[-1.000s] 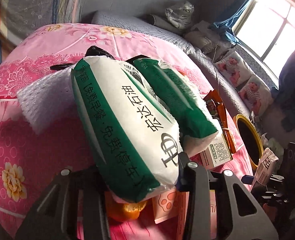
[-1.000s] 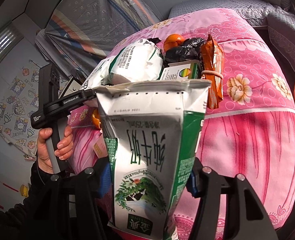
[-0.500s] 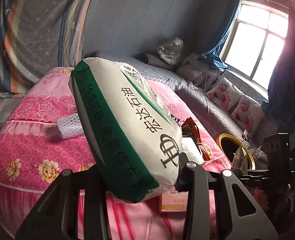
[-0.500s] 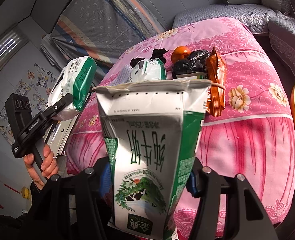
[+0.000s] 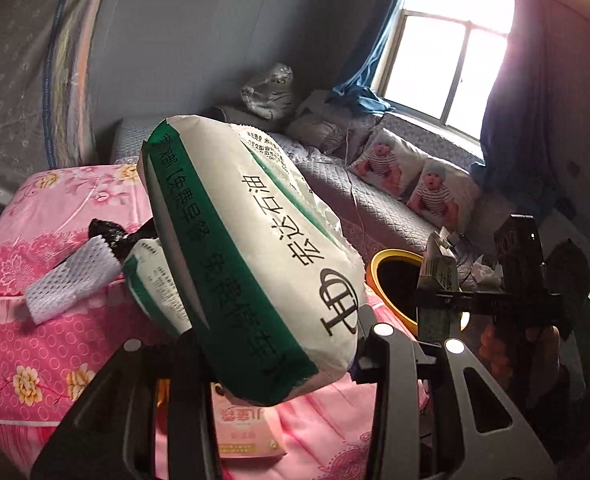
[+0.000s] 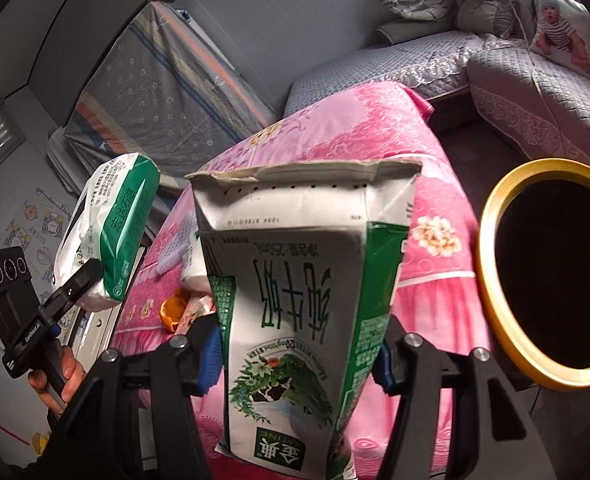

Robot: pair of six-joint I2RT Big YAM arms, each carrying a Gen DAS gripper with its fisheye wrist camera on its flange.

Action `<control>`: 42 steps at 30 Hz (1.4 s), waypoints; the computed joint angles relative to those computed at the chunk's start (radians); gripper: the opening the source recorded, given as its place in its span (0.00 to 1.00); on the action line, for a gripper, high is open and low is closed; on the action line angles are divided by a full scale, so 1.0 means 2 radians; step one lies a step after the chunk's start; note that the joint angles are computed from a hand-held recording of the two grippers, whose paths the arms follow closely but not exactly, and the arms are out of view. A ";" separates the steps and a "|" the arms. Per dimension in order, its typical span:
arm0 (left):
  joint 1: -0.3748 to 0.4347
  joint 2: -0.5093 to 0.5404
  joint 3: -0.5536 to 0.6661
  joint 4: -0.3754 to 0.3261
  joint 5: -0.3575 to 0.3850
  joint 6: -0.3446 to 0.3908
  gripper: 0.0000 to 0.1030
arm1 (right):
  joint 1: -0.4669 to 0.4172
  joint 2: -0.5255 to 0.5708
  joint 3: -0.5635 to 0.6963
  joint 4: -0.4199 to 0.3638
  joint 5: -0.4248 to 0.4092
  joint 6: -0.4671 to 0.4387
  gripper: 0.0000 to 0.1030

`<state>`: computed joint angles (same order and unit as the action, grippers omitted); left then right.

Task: Collect trash
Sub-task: 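Grasp the white-green wrapped pack with the left tool while right holds carton, then carry both items over the yellow-rimmed bin and open both tools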

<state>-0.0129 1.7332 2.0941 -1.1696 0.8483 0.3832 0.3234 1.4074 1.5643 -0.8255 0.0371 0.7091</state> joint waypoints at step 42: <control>-0.250 0.188 0.191 -0.107 -0.070 0.007 0.38 | -0.202 -0.070 -0.135 -0.031 0.110 0.061 0.54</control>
<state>-0.5134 2.1084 2.4768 -1.3829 0.7074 0.3970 -0.0801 1.2667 1.2939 -0.8871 0.2579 0.8311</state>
